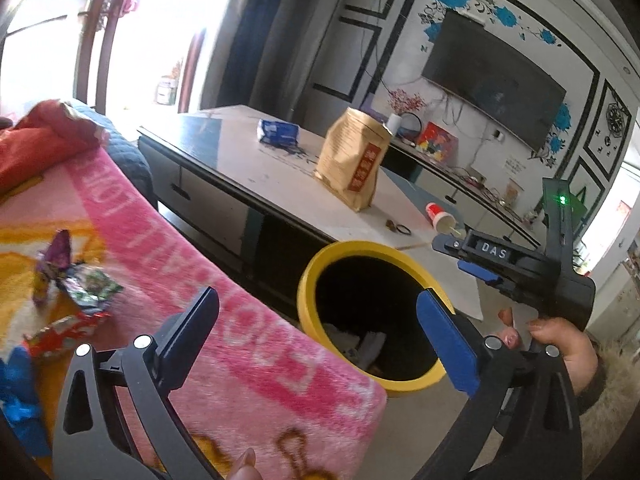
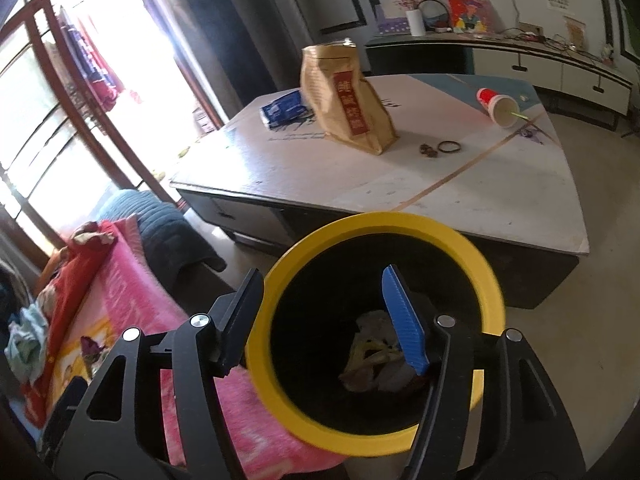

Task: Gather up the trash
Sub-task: 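Move both open grippers back over the trash on the bed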

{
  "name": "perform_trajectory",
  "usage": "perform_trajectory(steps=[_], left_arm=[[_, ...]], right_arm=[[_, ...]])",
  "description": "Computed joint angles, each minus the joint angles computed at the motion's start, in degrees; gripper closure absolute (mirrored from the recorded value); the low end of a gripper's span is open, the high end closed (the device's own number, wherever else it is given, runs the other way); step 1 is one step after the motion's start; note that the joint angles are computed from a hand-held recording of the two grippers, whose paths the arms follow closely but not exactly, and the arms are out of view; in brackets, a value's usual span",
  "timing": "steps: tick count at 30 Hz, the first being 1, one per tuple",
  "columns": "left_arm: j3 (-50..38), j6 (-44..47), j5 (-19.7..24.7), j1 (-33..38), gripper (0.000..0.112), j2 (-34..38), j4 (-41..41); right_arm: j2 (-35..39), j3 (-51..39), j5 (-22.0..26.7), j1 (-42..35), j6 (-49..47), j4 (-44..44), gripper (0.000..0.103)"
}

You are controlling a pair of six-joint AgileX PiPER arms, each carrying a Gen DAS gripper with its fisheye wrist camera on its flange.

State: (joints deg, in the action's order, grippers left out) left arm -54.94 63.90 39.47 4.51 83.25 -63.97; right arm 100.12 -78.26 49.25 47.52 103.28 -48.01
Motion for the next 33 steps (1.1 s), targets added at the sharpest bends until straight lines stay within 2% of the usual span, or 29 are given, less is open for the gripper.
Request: perform_trajectory(steps=[5, 20, 33], left_arm=[[0.5, 1.2, 0.5, 3.5, 0.016, -1.5, -0.1], [0.5, 3.2, 3.1, 15.3, 0.016, -3.5, -0.7], [-0.7, 4.5, 5.3, 22.9, 0.016, -2.3, -2.0]], right_arm=[[1.6, -3.2, 0.2, 1.9, -1.0, -0.1, 0.044], [8.2, -14.8, 0.3, 6.7, -8.4, 2.7, 0.044], [14.8, -25.4, 0.6, 10.2, -15.8, 5.5, 0.041]])
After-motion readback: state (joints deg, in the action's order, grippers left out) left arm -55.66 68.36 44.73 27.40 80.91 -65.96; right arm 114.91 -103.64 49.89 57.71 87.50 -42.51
